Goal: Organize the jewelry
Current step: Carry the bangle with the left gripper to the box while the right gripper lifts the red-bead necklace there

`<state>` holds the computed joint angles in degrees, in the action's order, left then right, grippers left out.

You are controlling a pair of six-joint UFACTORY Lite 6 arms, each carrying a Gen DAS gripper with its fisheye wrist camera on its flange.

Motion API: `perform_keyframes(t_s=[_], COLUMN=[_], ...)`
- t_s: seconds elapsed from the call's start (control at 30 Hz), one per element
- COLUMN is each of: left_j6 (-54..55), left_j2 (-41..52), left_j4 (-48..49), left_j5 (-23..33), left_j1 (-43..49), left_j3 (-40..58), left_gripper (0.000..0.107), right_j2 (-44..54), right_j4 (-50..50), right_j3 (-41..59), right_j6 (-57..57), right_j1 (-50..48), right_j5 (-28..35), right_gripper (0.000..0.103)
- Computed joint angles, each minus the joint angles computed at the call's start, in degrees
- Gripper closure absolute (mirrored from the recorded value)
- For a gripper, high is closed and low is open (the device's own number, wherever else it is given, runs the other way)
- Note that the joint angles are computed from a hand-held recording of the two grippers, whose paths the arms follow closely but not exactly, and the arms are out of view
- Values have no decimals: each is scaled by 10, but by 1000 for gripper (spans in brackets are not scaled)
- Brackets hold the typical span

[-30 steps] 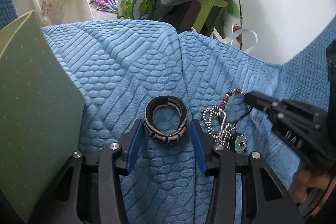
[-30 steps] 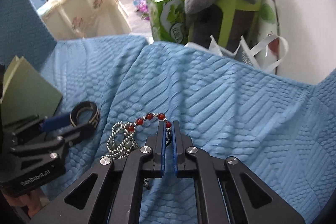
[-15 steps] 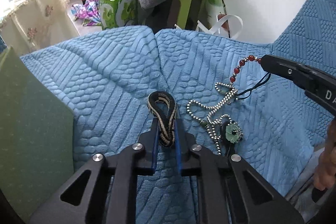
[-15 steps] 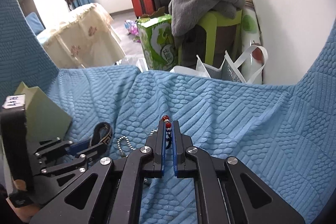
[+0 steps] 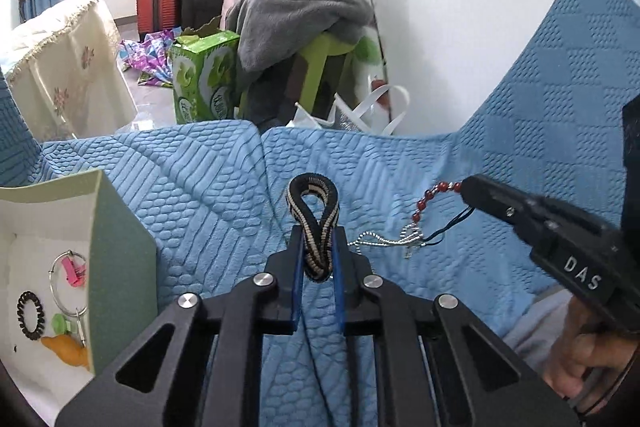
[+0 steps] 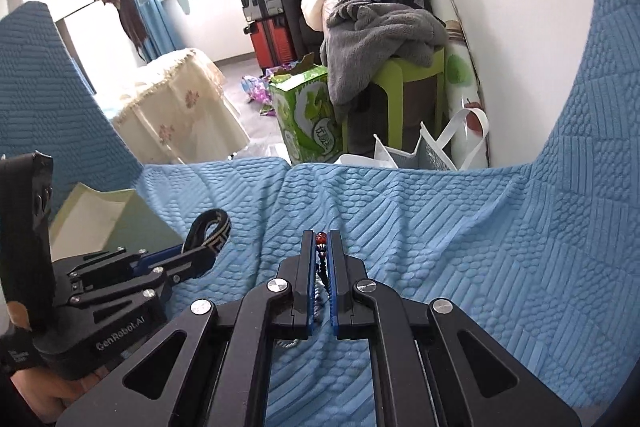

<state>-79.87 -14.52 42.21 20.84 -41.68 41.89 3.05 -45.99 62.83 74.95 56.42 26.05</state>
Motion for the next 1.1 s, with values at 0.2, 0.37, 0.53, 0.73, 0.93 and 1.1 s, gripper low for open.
perform_keyframes(t_s=[0.2, 0.37, 0.53, 0.73, 0.93, 1.1], left_j6=[76, 116, 169, 247, 368, 497], left_j2=[-81, -114, -137, -161, -187, -232], left_j4=[-83, -103, -127, -167, -245, -332], left_j5=[46, 104, 159, 226, 276, 309], left_j1=[-5, -11, -8, 10, 88, 196], left_j3=[9, 57, 114, 171, 213, 216], left_gripper=[94, 94, 94, 94, 94, 94], right_j2=[-38, -35, 7, 67, 169, 290], right_j4=[-2, 23, 24, 33, 52, 84], right_j3=[34, 120, 250, 376, 542, 722], right_j6=[4, -46, -97, -132, -166, -212], right_j1=[37, 63, 99, 126, 157, 175], right_j5=[59, 122, 206, 259, 303, 337], right_gripper=[100, 100, 100, 100, 100, 100])
